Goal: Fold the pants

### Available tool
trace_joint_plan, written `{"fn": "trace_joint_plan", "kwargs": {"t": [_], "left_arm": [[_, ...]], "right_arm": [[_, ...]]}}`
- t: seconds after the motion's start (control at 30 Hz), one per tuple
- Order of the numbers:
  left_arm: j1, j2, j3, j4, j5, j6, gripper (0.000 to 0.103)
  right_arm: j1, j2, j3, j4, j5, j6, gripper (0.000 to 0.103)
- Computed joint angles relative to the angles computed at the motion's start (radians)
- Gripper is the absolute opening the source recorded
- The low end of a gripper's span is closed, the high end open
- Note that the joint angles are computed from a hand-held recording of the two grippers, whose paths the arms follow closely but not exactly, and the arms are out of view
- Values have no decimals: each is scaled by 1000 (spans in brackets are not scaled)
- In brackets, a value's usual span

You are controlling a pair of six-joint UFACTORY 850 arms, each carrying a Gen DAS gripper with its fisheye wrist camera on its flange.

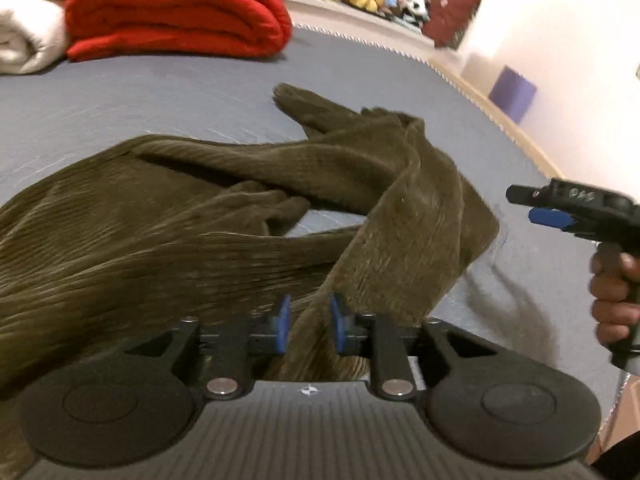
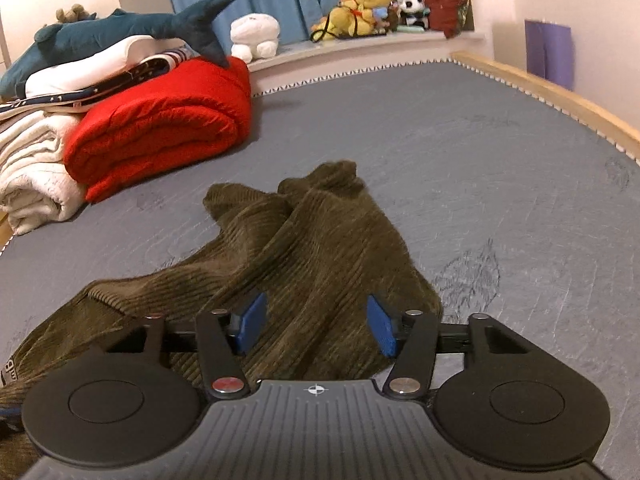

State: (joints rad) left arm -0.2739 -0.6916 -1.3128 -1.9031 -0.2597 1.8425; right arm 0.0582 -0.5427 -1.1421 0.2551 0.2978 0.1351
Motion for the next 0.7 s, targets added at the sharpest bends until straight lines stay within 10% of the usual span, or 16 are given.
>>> {"fn": "trace_joint_plan", "kwargs": {"t": [0.07,0.2,0.23,0.3,0.6,0.7], "left_arm": [[-8,-35,-37,31,8,-48,52],[-24,-96,-101,177,30,-206,57],[-30,-111,-115,206,38,-233,54],[-34,-125,-124,284,15,-301,15],[-64,3,27,765,-351,-206,5],[-73,25,77,774,-301,-157,9]], "right_arm": [[-8,2,2,-88,-19,93,70],[-14,13,19,-95,-13,79,74],[-17,16,23,-99,-11,79,75],[-25,24,32,-113,-8,88,77],[-57,46,56,-103,9,102,79],[-59,43,54,-93,9,103,80]]}}
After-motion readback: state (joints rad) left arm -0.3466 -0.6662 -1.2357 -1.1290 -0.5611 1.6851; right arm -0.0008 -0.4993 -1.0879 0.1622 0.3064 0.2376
